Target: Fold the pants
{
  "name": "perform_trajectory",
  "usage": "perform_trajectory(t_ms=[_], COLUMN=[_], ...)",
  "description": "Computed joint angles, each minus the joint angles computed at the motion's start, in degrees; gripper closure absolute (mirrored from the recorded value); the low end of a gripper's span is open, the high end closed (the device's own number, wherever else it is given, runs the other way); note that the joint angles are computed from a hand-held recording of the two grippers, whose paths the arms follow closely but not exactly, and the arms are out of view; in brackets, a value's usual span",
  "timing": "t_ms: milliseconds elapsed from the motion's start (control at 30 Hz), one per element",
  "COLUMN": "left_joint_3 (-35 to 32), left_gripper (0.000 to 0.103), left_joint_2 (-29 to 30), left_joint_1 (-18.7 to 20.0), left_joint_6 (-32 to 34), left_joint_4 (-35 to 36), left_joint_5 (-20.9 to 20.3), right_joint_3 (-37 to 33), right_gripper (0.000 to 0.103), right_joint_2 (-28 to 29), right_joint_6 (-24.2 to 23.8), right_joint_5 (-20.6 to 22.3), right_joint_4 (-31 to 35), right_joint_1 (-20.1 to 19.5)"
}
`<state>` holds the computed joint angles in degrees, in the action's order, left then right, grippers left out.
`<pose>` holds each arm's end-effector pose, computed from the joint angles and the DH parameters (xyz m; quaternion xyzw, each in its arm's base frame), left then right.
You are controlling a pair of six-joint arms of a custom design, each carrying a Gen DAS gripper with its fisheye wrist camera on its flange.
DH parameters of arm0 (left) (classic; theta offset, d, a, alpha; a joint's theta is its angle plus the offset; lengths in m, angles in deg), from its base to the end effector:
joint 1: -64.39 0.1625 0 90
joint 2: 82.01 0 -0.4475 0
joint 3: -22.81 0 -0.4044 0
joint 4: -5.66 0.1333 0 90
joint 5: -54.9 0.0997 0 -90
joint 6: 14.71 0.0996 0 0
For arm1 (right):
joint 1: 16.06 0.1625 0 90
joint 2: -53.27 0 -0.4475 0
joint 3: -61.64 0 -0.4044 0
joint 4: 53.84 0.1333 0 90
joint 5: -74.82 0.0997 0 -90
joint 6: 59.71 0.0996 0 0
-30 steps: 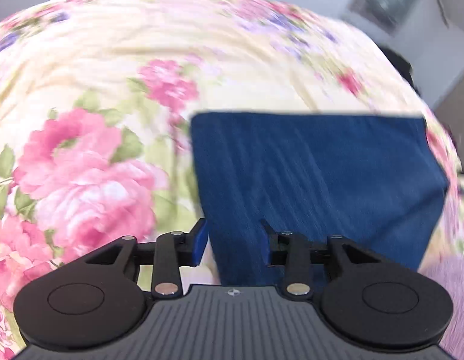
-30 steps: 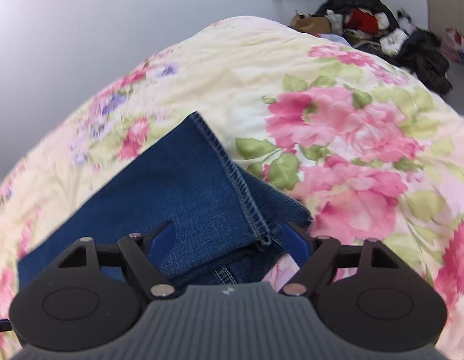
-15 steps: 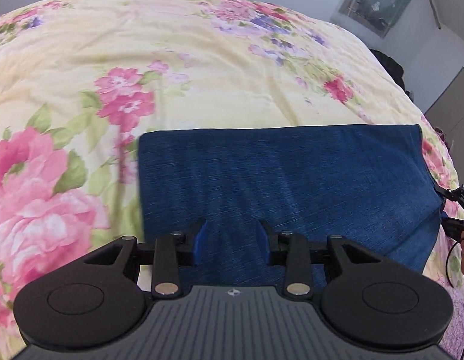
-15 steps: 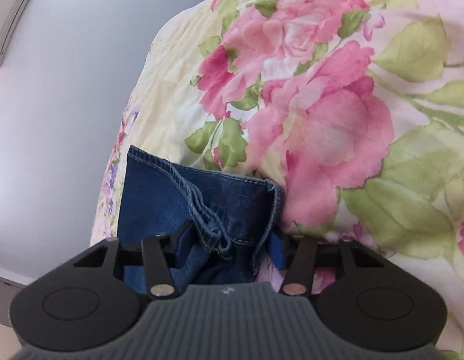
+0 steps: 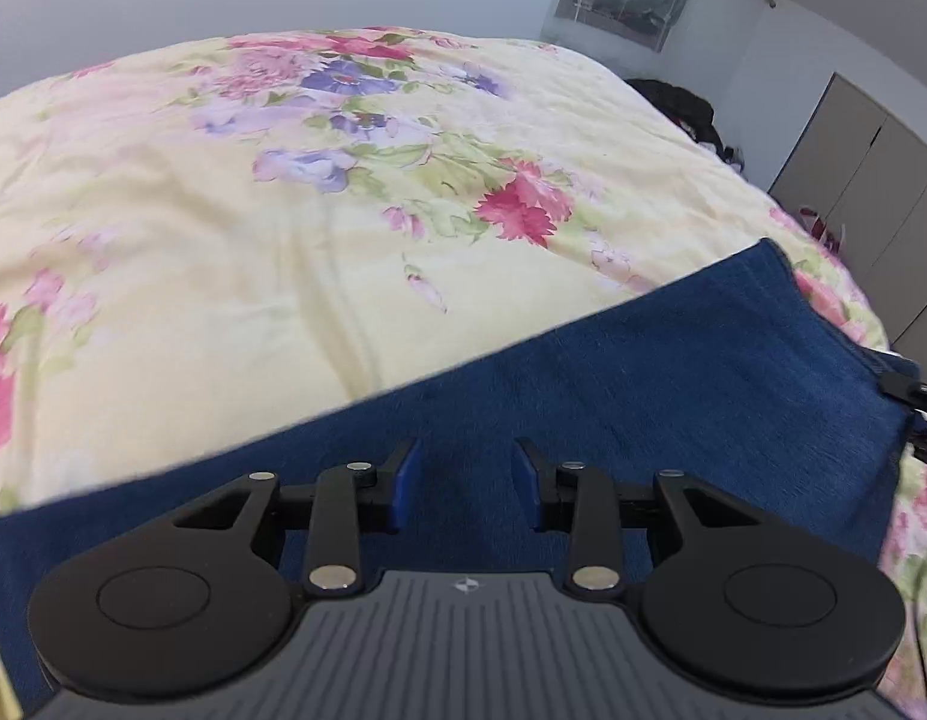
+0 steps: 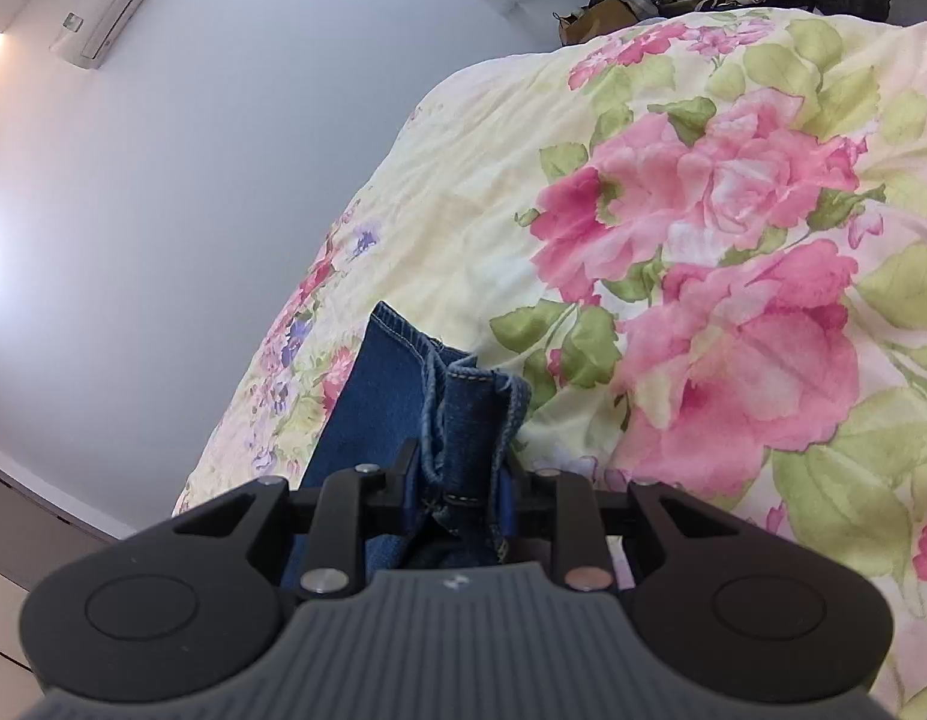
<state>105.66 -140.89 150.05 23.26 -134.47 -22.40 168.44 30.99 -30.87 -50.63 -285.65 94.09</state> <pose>0.0993 -0.7428 0.3381 0.3260 0.9119 -0.1841 0.1682 0.2689 -0.5137 -0.0303 -0.2089 -0.8225 0.5263 0.0538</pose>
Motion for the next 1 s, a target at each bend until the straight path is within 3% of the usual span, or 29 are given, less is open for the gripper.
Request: perform_trajectory(t_ms=[133,200,333,467,767,1000], left_joint_3=[-1.9,-3.9,-3.2,1.6,14.1,18.2], left_gripper=[0.062,0.063,0.063,0.067,0.072,0.077], left_joint_2=[3.8,5.6,5.9,2.3,-8.7,-10.9], left_joint_1=[-0.7,-1.0,-1.2,-2.3,-3.4,-2.9], left_joint_6=[0.0,-2.1,-2.7,-0.8,-3.1,-5.9], left_joint_4=[-3.4,-1.6,-3.3,-7.2,-0.1,1.1], left_joint_5=[1.2,2.9,3.6,4.7,4.0,3.3], right_joint_3=[0.9,0.7,0.1,0.2,-1.8,-4.5], right_gripper=[0.082,0.082,0.082,0.082,0.082,0.083], right_joint_2=[-0.3,-0.5,-0.8,-1.2,-0.9,-0.8], right_joint_6=[-0.4,-1.3,-2.0,-0.3,0.3,-0.7], right_joint_5=[1.0,1.0,0.2,-0.2,-2.4,-5.7], right_joint_4=[-0.4,0.3,2.4,3.7,3.8,7.2], right_joint_1=[-0.3,-0.4,-0.3,-0.3,2.1,4.5])
